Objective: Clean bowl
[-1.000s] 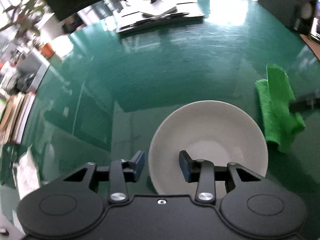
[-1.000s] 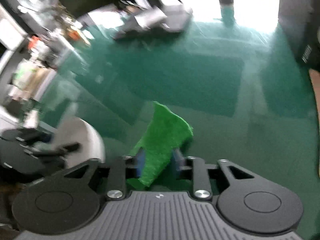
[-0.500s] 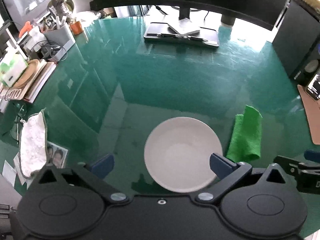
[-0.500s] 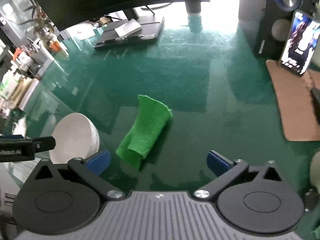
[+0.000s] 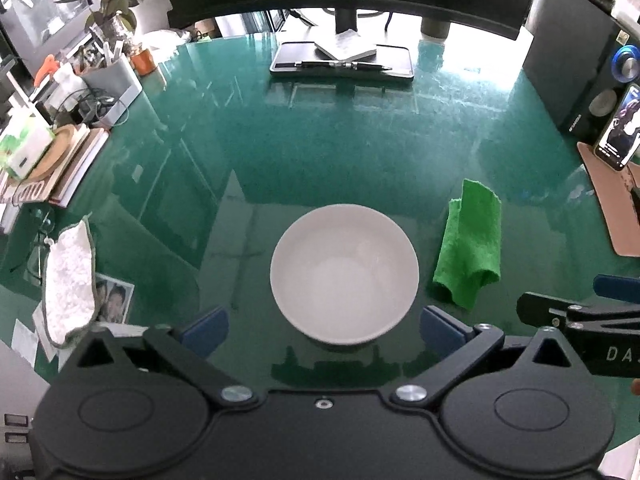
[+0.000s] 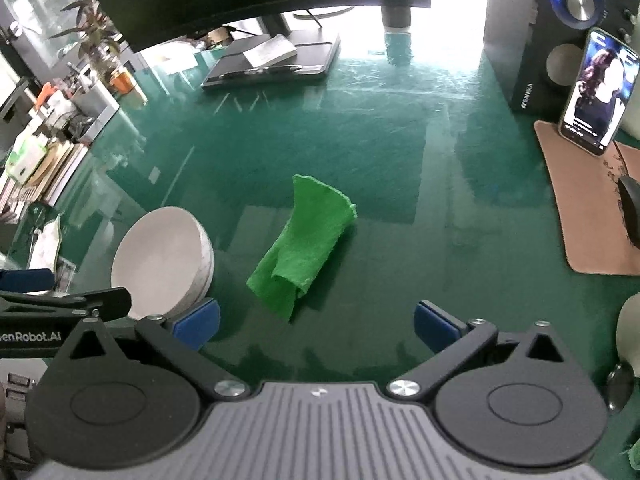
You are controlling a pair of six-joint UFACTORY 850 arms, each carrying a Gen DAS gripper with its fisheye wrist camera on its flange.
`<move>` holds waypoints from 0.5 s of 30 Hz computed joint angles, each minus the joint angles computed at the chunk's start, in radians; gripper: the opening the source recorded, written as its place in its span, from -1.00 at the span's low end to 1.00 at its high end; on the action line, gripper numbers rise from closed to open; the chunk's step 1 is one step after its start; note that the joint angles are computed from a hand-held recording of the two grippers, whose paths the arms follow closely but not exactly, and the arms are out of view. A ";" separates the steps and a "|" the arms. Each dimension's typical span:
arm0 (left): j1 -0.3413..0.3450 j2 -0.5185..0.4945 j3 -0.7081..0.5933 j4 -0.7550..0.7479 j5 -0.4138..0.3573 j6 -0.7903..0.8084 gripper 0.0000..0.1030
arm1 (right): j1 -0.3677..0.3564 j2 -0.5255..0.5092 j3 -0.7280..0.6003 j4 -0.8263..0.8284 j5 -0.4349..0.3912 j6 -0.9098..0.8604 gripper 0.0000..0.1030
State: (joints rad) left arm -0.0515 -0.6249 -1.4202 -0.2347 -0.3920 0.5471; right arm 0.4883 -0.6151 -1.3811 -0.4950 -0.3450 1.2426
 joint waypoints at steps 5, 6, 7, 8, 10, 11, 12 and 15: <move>0.004 0.012 0.019 -0.004 0.000 0.000 0.99 | 0.007 -0.002 -0.006 0.034 -0.015 -0.037 0.99; 0.004 0.015 0.022 -0.004 0.000 0.000 0.99 | 0.007 -0.002 -0.006 0.037 -0.017 -0.039 0.99; 0.005 0.016 0.024 -0.004 0.000 0.001 0.99 | 0.008 -0.002 -0.007 0.041 -0.019 -0.042 0.99; 0.005 0.018 0.027 -0.005 0.000 0.002 0.99 | 0.005 -0.003 -0.009 0.075 -0.023 -0.075 0.99; 0.006 0.023 0.034 -0.006 0.002 0.005 0.99 | 0.000 -0.002 -0.016 0.130 -0.034 -0.121 0.99; 0.006 0.024 0.036 -0.006 0.003 0.005 0.99 | -0.003 0.001 -0.017 0.154 -0.036 -0.135 0.99; 0.007 0.027 0.041 -0.006 0.005 0.005 0.99 | -0.008 0.006 -0.018 0.206 -0.036 -0.163 0.99; 0.008 0.031 0.046 -0.004 0.007 0.002 0.99 | -0.015 0.024 -0.020 0.310 -0.039 -0.193 0.99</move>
State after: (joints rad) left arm -0.0440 -0.5940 -1.3740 -0.2385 -0.3854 0.5491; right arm 0.4734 -0.5913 -1.4010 -0.1854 -0.3841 1.0497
